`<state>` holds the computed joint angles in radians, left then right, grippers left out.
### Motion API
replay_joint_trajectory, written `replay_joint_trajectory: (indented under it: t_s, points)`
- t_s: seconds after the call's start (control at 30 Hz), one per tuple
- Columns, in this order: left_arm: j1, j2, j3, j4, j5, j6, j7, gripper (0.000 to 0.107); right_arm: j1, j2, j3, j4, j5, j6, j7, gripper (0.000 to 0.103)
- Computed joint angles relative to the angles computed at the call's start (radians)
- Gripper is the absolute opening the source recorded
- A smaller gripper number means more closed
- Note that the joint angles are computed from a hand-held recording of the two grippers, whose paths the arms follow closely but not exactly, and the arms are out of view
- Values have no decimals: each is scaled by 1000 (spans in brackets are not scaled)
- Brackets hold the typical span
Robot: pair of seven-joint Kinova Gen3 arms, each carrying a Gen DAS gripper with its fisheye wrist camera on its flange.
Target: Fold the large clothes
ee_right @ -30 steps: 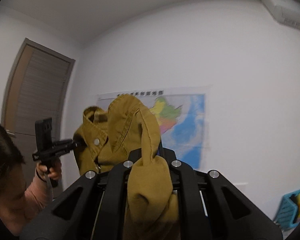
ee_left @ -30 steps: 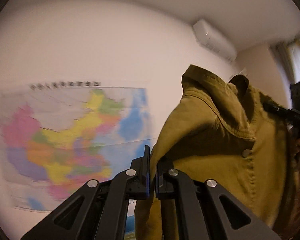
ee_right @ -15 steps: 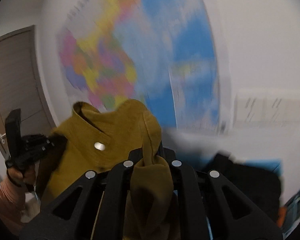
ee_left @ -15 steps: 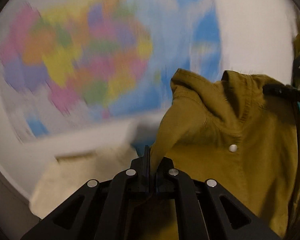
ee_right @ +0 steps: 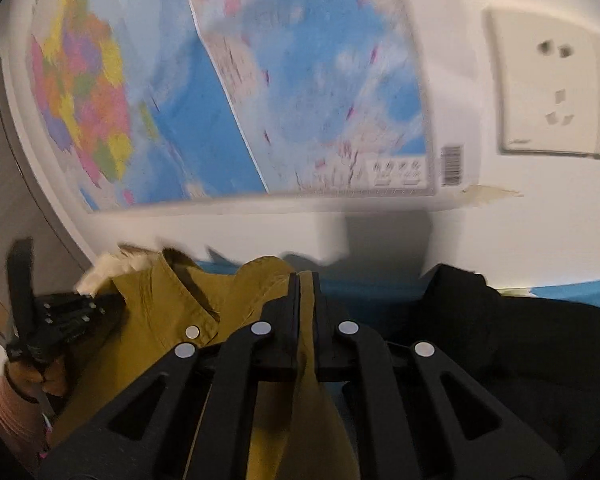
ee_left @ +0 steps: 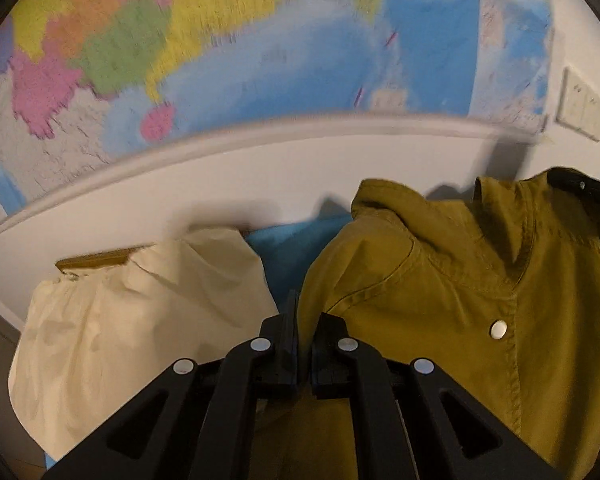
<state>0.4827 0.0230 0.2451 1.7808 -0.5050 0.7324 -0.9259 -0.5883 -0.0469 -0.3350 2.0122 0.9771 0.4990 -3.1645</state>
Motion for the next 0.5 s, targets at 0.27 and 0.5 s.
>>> replay_joint_trajectory:
  t_s: [0.27, 0.5]
  points:
    - [132, 82, -231, -20, 167, 15, -142, 50, 236, -55, -222, 116, -191, -27, -33, 71]
    - [246, -138, -415, 119, 422, -94, -424, 85, 122, -337, -501, 163, -476, 253, 81, 90]
